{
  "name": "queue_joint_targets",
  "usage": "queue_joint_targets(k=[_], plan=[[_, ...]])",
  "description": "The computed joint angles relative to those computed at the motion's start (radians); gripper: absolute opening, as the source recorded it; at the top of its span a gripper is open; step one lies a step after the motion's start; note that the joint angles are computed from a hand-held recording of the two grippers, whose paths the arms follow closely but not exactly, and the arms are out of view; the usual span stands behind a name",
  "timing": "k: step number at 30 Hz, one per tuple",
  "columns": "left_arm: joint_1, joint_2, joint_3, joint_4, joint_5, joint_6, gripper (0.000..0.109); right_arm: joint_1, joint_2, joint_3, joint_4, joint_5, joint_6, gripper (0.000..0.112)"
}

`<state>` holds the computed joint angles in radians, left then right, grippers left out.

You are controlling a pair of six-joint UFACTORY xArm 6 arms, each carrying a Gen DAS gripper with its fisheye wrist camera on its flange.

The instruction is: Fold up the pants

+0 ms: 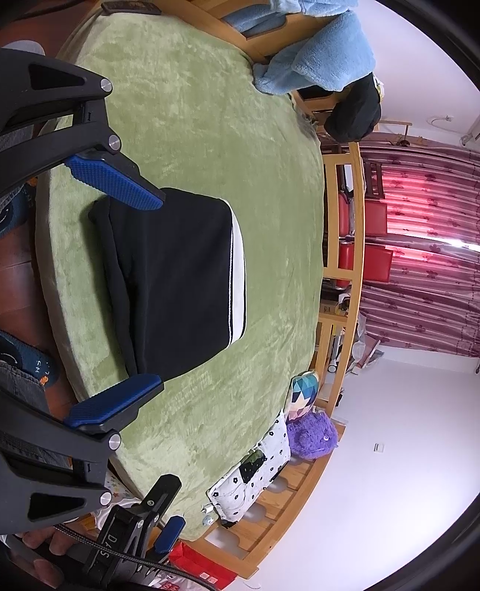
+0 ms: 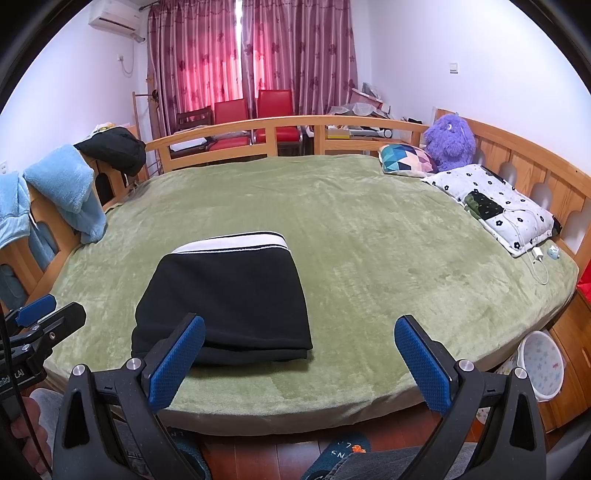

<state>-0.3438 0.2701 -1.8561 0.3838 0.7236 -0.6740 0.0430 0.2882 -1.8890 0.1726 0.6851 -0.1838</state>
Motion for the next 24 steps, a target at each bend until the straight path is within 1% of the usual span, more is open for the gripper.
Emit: queue_joint_targets(k=[9, 22, 24], plan=[[0.004, -0.001, 0.007, 0.002, 0.0, -0.004, 0.09, 0.001, -0.005, 0.003, -0.001, -0.002, -0.002, 0.101], [0.024, -0.016, 0.044, 0.003, -0.029, -0.007, 0.09, 0.003, 0.011, -0.017, 0.003, 0.002, -0.006, 0.101], [0.021, -0.014, 0.038, 0.005, -0.022, -0.007, 0.09, 0.004, 0.014, -0.019, 0.003, 0.004, -0.009, 0.101]])
